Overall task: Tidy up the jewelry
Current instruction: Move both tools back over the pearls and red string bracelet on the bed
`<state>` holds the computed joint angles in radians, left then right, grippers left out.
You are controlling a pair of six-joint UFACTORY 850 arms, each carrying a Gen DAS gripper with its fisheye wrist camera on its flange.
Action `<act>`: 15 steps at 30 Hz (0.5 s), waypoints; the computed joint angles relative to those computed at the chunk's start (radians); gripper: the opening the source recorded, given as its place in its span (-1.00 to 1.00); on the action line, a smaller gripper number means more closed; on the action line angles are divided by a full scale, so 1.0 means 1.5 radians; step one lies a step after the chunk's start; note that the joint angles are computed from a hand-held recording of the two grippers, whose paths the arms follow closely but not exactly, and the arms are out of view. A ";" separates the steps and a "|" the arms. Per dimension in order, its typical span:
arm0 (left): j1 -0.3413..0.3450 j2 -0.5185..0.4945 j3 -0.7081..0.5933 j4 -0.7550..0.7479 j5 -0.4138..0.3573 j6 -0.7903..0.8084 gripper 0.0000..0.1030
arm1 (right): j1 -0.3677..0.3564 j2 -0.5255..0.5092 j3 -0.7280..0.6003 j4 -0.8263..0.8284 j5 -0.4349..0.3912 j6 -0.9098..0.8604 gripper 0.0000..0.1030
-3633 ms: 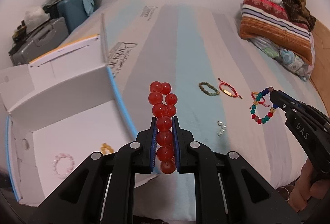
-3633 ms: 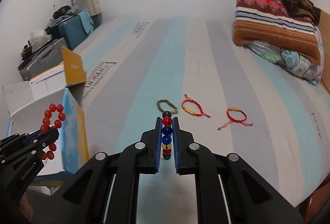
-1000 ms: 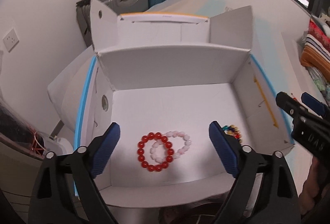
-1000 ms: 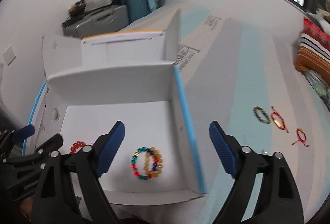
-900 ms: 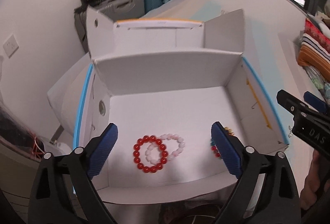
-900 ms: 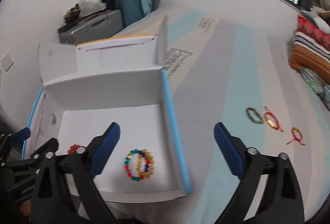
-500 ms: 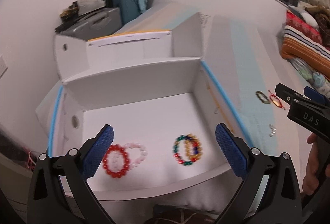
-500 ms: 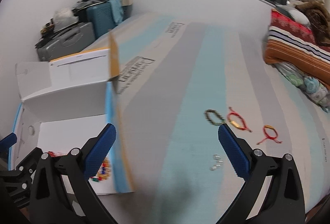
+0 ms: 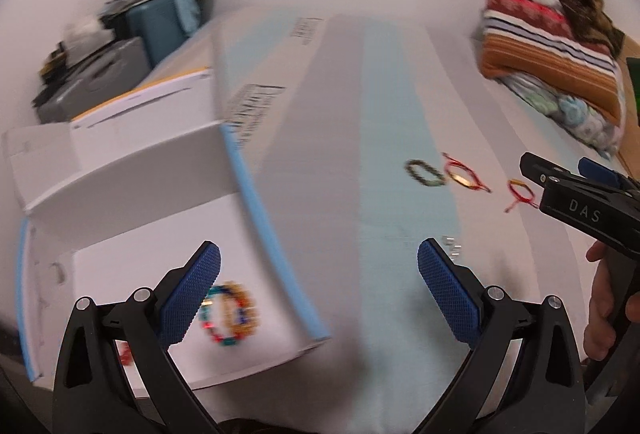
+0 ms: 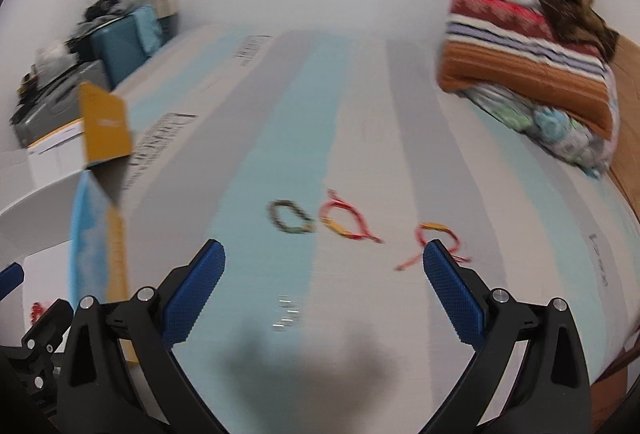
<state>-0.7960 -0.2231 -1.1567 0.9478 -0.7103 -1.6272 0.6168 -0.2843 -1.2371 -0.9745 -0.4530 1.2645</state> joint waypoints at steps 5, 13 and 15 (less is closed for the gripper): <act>-0.008 -0.081 -0.077 -0.012 0.042 0.032 0.89 | -0.050 0.000 0.020 -0.002 0.002 -0.004 0.85; -0.007 -0.194 -0.182 -0.073 0.078 0.112 0.89 | -0.124 -0.027 0.025 0.016 0.039 -0.030 0.85; -0.003 -0.217 -0.202 -0.087 0.092 0.127 0.89 | -0.138 -0.042 0.021 0.029 0.055 -0.044 0.85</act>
<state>-0.8003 -0.5490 -1.4595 0.8180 -0.5723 -1.4374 0.4104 -0.3474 -1.2056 -0.9314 -0.3698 1.1992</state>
